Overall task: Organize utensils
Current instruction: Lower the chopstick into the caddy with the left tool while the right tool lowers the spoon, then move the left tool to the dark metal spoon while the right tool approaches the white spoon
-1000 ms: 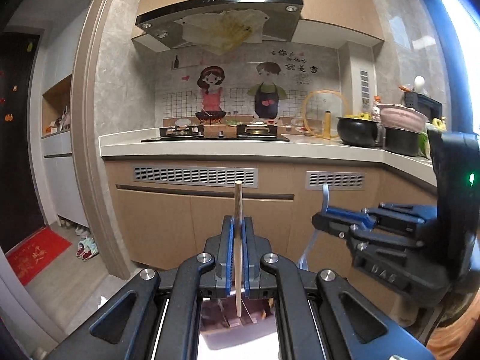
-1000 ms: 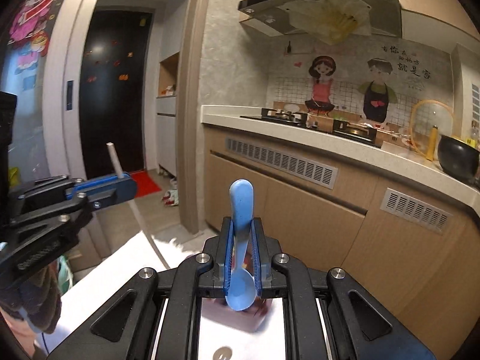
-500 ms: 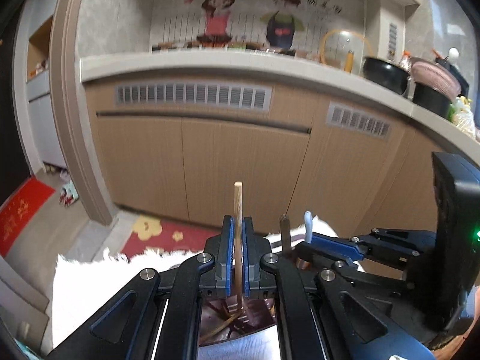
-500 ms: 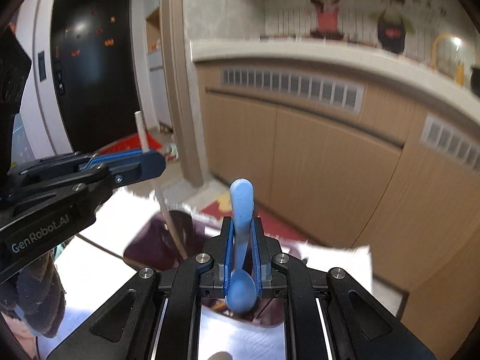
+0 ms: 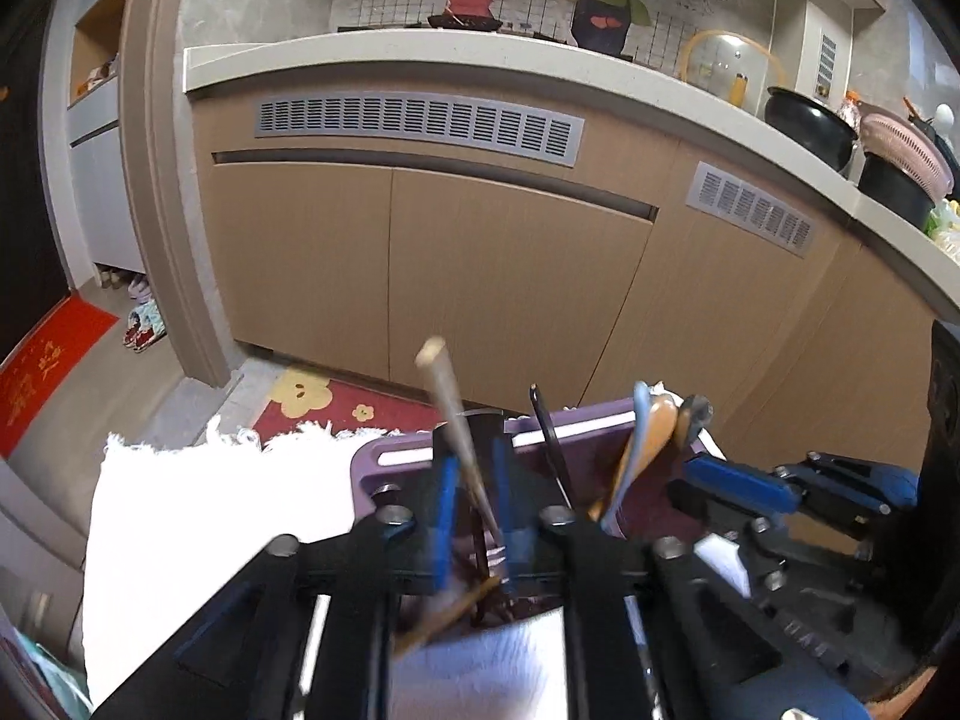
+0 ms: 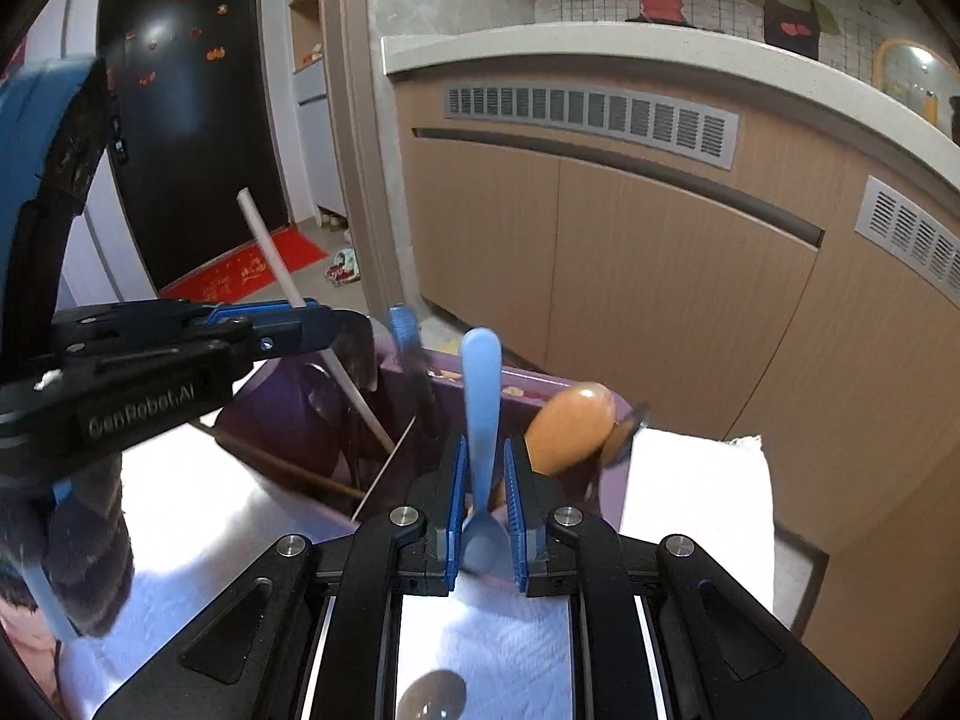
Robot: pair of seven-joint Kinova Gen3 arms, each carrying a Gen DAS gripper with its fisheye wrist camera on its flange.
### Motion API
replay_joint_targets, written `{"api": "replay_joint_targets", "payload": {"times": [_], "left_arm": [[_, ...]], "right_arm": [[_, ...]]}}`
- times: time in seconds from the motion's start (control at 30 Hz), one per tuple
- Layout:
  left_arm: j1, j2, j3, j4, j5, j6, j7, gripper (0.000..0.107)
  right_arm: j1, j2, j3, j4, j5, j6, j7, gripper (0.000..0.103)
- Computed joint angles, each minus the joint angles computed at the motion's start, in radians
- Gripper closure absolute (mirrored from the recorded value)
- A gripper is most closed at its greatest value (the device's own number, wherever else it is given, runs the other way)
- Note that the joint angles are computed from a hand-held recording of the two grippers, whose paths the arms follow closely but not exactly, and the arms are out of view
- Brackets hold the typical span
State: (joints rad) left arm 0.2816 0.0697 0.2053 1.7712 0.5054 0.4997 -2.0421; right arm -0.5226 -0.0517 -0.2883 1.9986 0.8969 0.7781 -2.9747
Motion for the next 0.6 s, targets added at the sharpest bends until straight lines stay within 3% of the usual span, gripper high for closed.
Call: {"api": "replay_joint_targets", "payload": {"times": [0.03, 0.2, 0.3, 0.47, 0.6], "left_arm": [[-0.005, -0.016, -0.002, 0.014, 0.008, 0.005, -0.009, 0.079], [0.006, -0.101, -0.024, 0.102, 0.018, 0.027, -0.047, 0.067], [0.029, -0.154, -0.044, 0.162, 0.028, 0.037, -0.074, 0.060], [0.072, -0.226, -0.082, 0.230, 0.062, 0.037, -0.115, 0.054], [0.069, -0.220, -0.075, 0.211, 0.013, 0.019, -0.051, 0.051]], "right_arm": [[-0.005, -0.014, -0.007, 0.009, 0.000, 0.009, -0.010, 0.085], [-0.022, -0.070, -0.064, 0.057, -0.047, 0.081, -0.023, 0.058], [-0.039, -0.079, -0.093, 0.090, -0.100, 0.110, -0.014, 0.055], [-0.052, -0.091, -0.109, 0.161, -0.204, 0.079, -0.022, 0.055], [-0.054, -0.102, -0.125, 0.191, -0.222, 0.070, -0.057, 0.055]]}}
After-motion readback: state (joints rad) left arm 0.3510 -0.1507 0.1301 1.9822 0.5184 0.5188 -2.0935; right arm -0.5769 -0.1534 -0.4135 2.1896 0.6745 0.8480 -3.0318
